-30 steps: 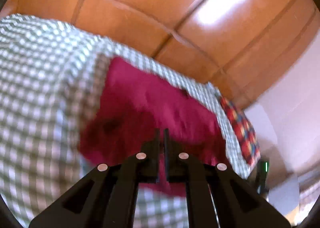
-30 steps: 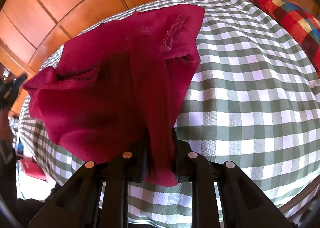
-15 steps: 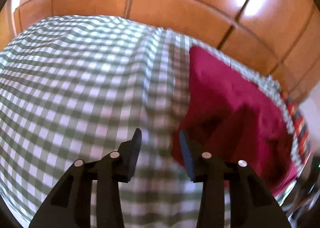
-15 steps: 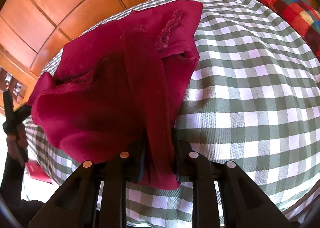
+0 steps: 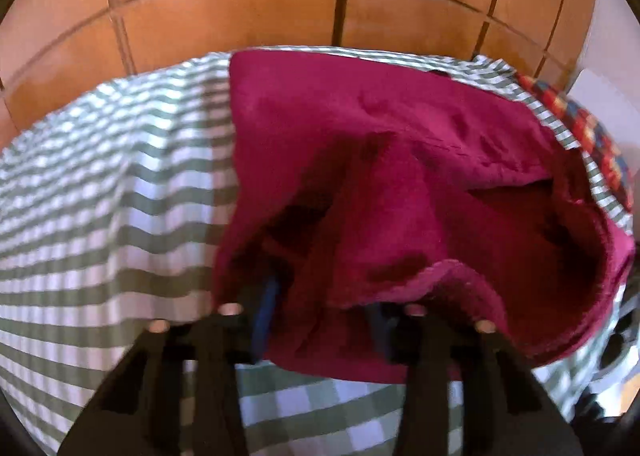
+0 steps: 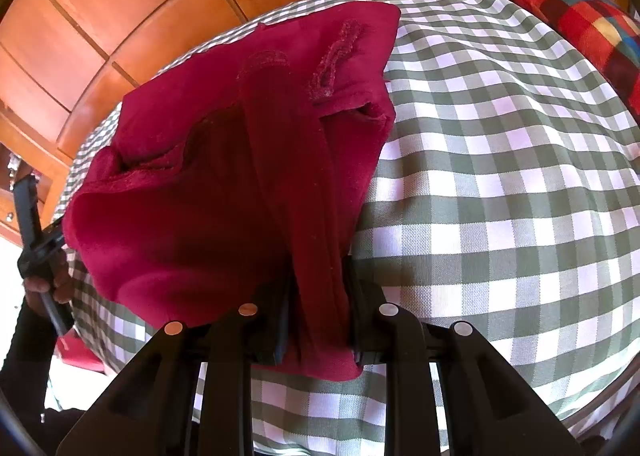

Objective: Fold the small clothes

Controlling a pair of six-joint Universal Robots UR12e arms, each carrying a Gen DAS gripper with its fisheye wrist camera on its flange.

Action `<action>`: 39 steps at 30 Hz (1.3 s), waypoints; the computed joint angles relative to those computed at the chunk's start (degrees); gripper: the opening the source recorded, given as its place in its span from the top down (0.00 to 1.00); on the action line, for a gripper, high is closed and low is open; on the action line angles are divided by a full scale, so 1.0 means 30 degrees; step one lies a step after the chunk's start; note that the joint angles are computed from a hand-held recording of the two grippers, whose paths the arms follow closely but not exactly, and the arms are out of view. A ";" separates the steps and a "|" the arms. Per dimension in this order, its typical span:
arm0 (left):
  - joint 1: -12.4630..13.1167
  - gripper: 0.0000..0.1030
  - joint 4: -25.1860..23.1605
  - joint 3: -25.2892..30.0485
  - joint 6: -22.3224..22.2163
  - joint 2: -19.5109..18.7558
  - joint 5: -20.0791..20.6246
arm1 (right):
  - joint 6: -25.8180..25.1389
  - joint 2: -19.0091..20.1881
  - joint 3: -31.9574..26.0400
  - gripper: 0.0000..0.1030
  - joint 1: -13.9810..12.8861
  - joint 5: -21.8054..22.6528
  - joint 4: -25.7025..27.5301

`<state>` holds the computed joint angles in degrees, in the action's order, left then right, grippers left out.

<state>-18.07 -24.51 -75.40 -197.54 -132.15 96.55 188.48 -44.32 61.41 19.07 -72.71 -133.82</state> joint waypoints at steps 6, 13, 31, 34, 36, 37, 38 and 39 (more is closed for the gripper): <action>0.0043 0.91 0.1152 -0.2316 -0.0895 0.1354 -0.1717 | -0.1477 -0.0420 0.0282 0.81 -0.0080 0.0073 0.0269; -0.0273 0.91 0.2509 -0.5104 -0.3186 0.2853 -0.3833 | -0.2351 -0.1116 0.1266 0.81 -0.0332 -0.0152 0.0718; 0.0110 0.65 0.5383 -0.6329 -0.7454 0.3466 -0.6674 | -0.3321 0.0055 -0.0974 0.58 -0.0093 -0.0917 -0.0550; 0.0307 0.61 0.6623 -0.6434 -0.9012 0.3249 -0.7712 | -0.3913 0.0698 -0.1983 0.62 0.0253 -0.1573 0.0030; 0.0382 0.60 0.7500 -0.6466 -0.9687 0.3086 -0.8210 | -0.4194 0.0850 -0.2238 0.72 0.0507 -0.2302 0.0254; 0.0391 0.58 0.7704 -0.6452 -0.9843 0.3038 -0.8291 | -0.4250 0.0863 -0.2282 0.77 0.0563 -0.2423 0.0292; 0.0370 0.57 0.7659 -0.6366 -0.9895 0.3001 -0.8295 | -0.4367 0.0782 -0.2133 0.80 0.0575 -0.2476 0.0136; 0.0353 0.57 0.7549 -0.6305 -0.9815 0.3002 -0.8281 | -0.4468 0.0625 -0.1874 0.83 0.0594 -0.2651 -0.0151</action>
